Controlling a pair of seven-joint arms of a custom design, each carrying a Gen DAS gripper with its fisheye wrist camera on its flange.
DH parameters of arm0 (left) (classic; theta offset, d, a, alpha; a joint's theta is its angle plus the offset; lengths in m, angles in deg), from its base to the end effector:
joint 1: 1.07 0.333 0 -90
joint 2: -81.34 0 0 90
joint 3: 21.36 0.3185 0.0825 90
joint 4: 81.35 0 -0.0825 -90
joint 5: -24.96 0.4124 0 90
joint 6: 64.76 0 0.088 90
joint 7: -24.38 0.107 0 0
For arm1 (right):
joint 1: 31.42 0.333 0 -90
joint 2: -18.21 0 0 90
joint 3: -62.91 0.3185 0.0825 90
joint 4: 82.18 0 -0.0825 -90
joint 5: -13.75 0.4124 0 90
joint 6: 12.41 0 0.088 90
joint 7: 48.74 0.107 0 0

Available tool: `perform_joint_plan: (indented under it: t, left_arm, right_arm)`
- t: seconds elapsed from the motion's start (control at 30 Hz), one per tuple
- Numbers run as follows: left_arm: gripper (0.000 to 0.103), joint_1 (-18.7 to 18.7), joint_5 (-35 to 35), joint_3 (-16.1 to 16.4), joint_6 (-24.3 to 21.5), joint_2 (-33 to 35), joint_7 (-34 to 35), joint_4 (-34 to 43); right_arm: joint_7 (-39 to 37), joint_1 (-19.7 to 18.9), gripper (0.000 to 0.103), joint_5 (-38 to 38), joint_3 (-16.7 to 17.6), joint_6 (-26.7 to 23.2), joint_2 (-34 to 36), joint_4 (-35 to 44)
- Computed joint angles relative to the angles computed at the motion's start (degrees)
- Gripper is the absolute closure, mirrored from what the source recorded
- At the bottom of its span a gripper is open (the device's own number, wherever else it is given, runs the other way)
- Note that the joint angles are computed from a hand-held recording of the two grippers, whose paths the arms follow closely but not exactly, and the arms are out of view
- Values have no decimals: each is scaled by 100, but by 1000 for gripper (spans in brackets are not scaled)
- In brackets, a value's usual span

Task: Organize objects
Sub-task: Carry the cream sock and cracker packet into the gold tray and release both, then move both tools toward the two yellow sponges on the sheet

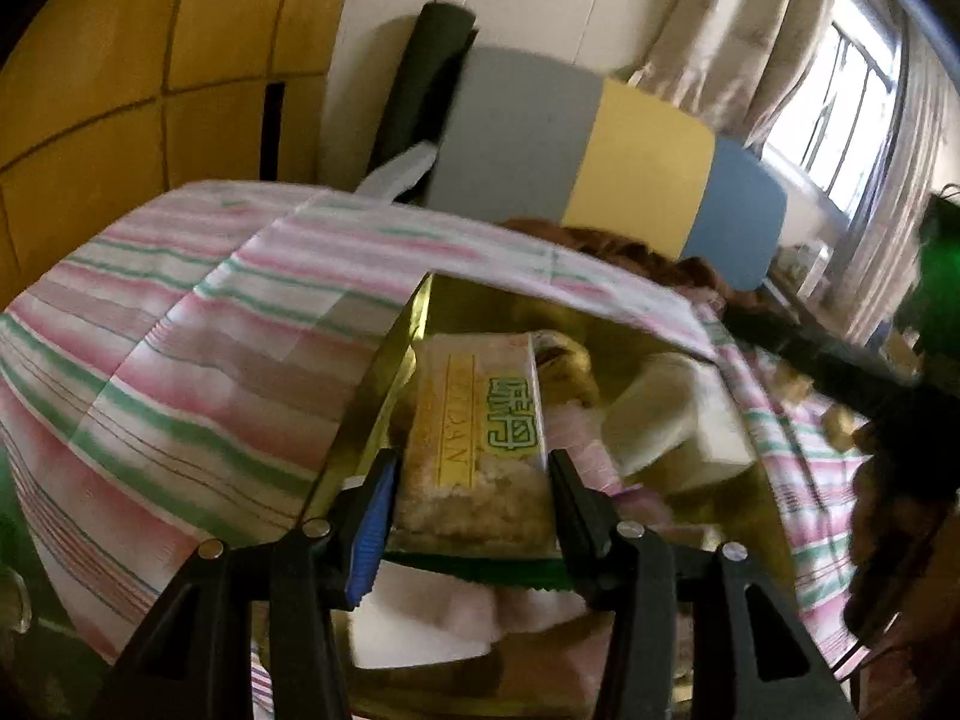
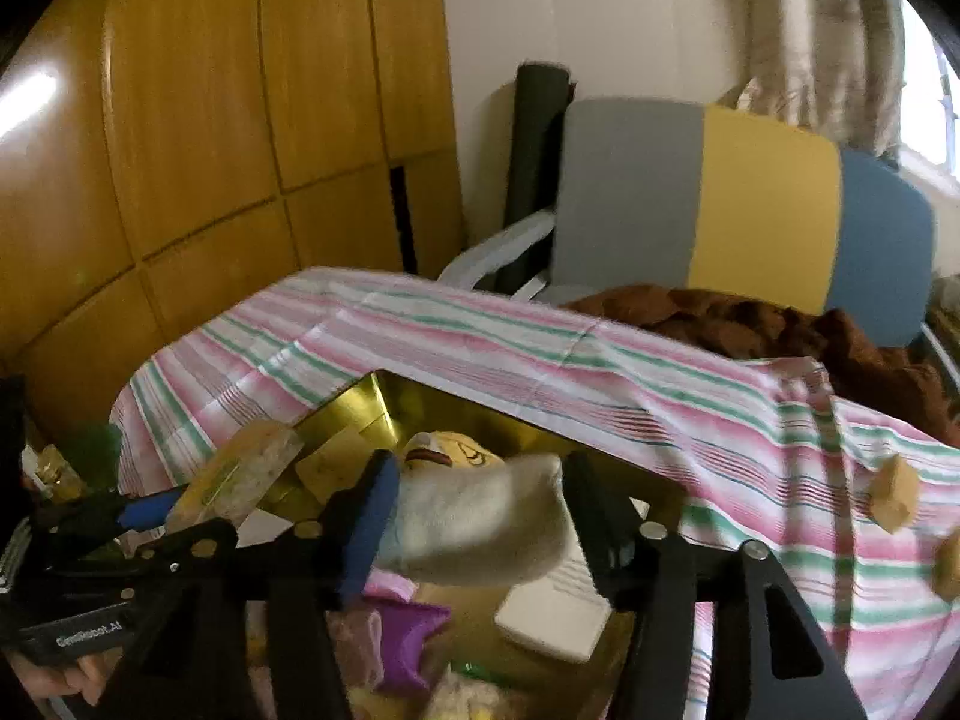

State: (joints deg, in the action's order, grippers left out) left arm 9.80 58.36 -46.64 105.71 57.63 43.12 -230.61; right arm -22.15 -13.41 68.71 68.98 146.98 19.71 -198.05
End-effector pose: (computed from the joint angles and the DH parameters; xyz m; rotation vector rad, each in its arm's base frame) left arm 0.4431 -0.1565 0.4374 -2.1026 1.3709 -0.8609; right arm 0.5841 0.2204 0.4954 -2.0609 0.9135 -0.3908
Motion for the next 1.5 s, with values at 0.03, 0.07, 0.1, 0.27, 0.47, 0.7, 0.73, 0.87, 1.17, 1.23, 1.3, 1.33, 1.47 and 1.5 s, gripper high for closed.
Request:
perform_joint_plan:
  t: [0.03, 0.07, 0.1, 0.27, 0.47, 0.7, 0.73, 0.87, 1.17, 1.23, 1.3, 1.33, 1.47, 1.5]
  left_arm:
    - [54, -30, -21, 52, -29, 45, 63, 1]
    - [55, -72, -41, 125, 19, 68, 126, -34]
    - [56, -97, -71, 162, 63, 90, 157, -46]
    - [56, -52, -138, 126, 122, 177, 161, 4]
    - [44, 183, 118, -230, -265, -193, -447, 28]
    - [32, 161, 240, -373, -299, -558, -1014, -22]
    - [31, 140, 255, -406, -301, -576, -1037, -2]
    - [20, 143, 395, -584, -110, -572, -1124, 116]
    - [20, 76, 657, -1010, 110, 174, -950, 838]
    - [20, -106, 749, -948, 43, 464, -838, 1054]
    - [20, -347, 849, -847, -53, 771, -726, 1295]
    - [20, -434, 932, -822, -90, 900, -719, 1408]
    - [20, -775, 1254, -742, -187, 1425, -670, 1883]
    - [20, -885, 1296, -722, -231, 1600, -591, 2039]
  right_arm:
    - [137, 23, 31, -94, 13, 203, 41, 12]
    - [228, 25, 26, -65, 21, 382, 26, -17]
    - [151, -5, 24, 184, 15, 362, -8, -17]
    - [-70, -115, 20, 1146, -193, -96, -400, -282]
    - [-166, -80, 19, 1537, -430, -319, -814, -713]
    - [-135, -80, 18, 1625, -619, -400, -1088, -1070]
    - [-114, -85, 18, 1604, -639, -422, -1122, -1116]
    - [-58, -111, 18, 1445, -723, -448, -1302, -1351]
    - [4, -215, 18, 1208, -965, -304, -1482, -1646]
    - [181, -300, 18, 1055, -1001, -226, -1478, -1701]
    - [348, -374, 18, 897, -1034, -124, -1447, -1731]
    - [436, -419, 18, 805, -1059, -84, -1423, -1740]
    - [715, -616, 18, 464, -1171, -14, -1225, -1711]
    - [763, -672, 18, 394, -1192, 6, -1166, -1697]
